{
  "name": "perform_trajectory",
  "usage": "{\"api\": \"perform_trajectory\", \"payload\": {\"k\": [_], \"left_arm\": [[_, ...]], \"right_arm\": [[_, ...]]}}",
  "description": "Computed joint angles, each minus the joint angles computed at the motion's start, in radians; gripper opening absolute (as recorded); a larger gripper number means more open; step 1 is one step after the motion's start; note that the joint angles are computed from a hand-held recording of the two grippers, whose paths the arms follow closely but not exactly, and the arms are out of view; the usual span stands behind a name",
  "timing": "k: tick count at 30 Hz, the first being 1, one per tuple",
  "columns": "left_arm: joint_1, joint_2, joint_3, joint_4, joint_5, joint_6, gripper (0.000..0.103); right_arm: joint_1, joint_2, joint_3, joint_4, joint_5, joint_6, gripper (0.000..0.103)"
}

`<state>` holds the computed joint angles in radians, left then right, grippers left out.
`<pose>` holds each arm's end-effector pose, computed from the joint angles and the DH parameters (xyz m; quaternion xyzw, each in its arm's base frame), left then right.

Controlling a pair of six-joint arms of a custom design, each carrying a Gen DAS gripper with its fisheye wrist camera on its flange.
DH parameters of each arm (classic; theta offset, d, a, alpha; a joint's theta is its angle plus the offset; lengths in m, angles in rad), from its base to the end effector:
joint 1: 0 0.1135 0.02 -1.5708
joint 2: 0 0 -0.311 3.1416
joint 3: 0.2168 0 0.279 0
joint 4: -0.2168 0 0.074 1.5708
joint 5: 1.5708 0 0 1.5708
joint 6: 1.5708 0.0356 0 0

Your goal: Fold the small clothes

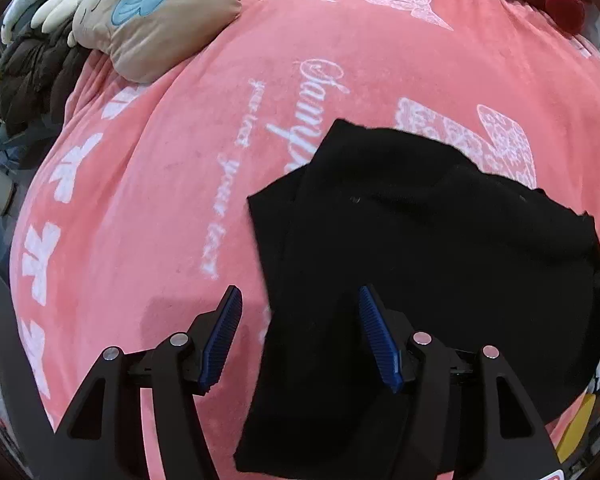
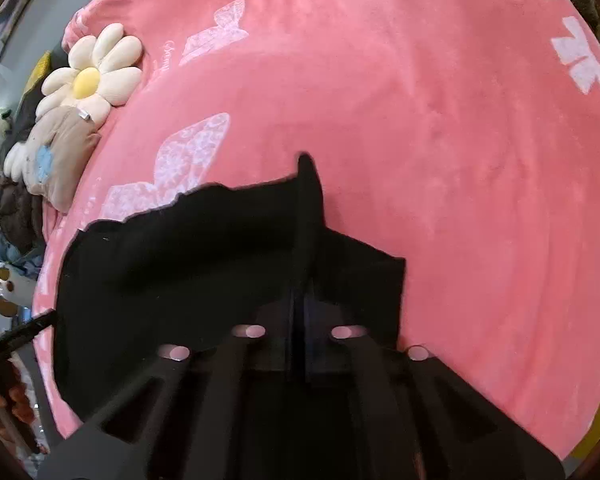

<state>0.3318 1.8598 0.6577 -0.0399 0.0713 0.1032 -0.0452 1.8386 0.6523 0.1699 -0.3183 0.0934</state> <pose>0.2827 0.0947 0.0754 -0.1066 0.9801 0.0010 0.1673 0.3171 -0.0032 0.0917 0.0225 0.9504 0.1589 0.2665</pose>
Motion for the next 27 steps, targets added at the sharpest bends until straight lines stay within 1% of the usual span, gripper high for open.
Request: {"api": "perform_trajectory", "payload": {"k": [2, 3, 4, 5, 6, 7, 8, 9, 10, 12, 13, 14, 15, 16, 17, 18, 20, 22, 23, 25, 26, 27], "left_arm": [[0.03, -0.002, -0.027, 0.023, 0.026, 0.032, 0.06], [0.039, 0.004, -0.036, 0.03, 0.03, 0.041, 0.06], [0.045, 0.011, -0.044, 0.037, 0.035, 0.049, 0.06], [0.051, 0.018, -0.058, 0.051, 0.038, 0.058, 0.06], [0.051, 0.019, -0.073, 0.066, 0.036, 0.063, 0.06], [0.048, 0.019, -0.088, 0.083, 0.031, 0.069, 0.06], [0.043, 0.017, -0.108, 0.11, 0.02, 0.075, 0.064], [0.039, 0.019, -0.121, 0.131, 0.012, 0.077, 0.066], [0.036, 0.025, -0.134, 0.158, 0.002, 0.078, 0.069], [0.036, 0.043, -0.142, 0.189, -0.005, 0.072, 0.073], [0.042, 0.055, -0.142, 0.202, -0.005, 0.065, 0.077], [0.05, 0.06, -0.138, 0.199, 0.0, 0.055, 0.08], [0.058, 0.063, -0.132, 0.188, 0.008, 0.046, 0.081], [0.07, 0.065, -0.123, 0.17, 0.021, 0.041, 0.081], [0.084, 0.062, -0.116, 0.147, 0.037, 0.038, 0.081], [0.093, 0.06, -0.114, 0.139, 0.042, 0.047, 0.081], [0.101, 0.056, -0.124, 0.147, 0.04, 0.072, 0.081], [0.106, 0.056, -0.144, 0.177, 0.043, 0.082, 0.081], [0.106, 0.058, -0.156, 0.196, 0.04, 0.078, 0.082], [0.104, 0.055, -0.169, 0.208, 0.037, 0.055, 0.082], [0.107, 0.051, -0.169, 0.197, 0.04, 0.044, 0.082], [0.111, 0.044, -0.171, 0.185, 0.045, 0.035, 0.082]], "right_arm": [[-0.023, -0.031, -0.037, 0.047, -0.002, 0.014, 0.002], [-0.021, -0.003, -0.024, 0.035, 0.026, 0.003, 0.003], [-0.013, 0.068, 0.029, -0.04, 0.073, -0.029, 0.004], [-0.01, 0.091, 0.042, -0.054, 0.09, -0.032, 0.004], [-0.015, 0.08, 0.026, -0.029, 0.071, -0.027, 0.005], [-0.01, 0.059, 0.015, -0.014, 0.073, -0.016, 0.008], [-0.007, 0.037, 0.004, 0.001, 0.075, -0.011, 0.014], [0.0, 0.025, 0.004, 0.008, 0.074, -0.005, 0.02], [0.009, 0.024, 0.014, 0.011, 0.068, -0.002, 0.029], [0.029, 0.069, 0.067, -0.014, 0.085, -0.02, 0.028], [0.048, 0.113, 0.108, -0.037, 0.145, -0.033, 0.023], [0.069, 0.152, 0.151, -0.066, 0.242, -0.026, 0.023], [0.075, 0.164, 0.168, -0.085, 0.316, -0.001, 0.022], [0.052, 0.127, 0.139, -0.053, 0.293, 0.04, 0.021], [0.04, 0.069, 0.091, -0.001, 0.226, 0.072, 0.021], [0.043, 0.027, 0.061, 0.017, 0.189, 0.077, 0.021], [0.1, -0.05, 0.015, 0.017, 0.119, 0.043, 0.021], [0.173, -0.017, 0.041, -0.033, 0.078, 0.007, 0.021], [0.208, 0.051, 0.081, -0.054, 0.061, 0.003, 0.021], [0.26, 0.175, 0.172, -0.097, 0.135, 0.0, 0.019], [0.272, 0.215, 0.205, -0.084, 0.171, 0.019, 0.018], [0.282, 0.217, 0.215, -0.07, 0.203, 0.058, 0.018]]}}
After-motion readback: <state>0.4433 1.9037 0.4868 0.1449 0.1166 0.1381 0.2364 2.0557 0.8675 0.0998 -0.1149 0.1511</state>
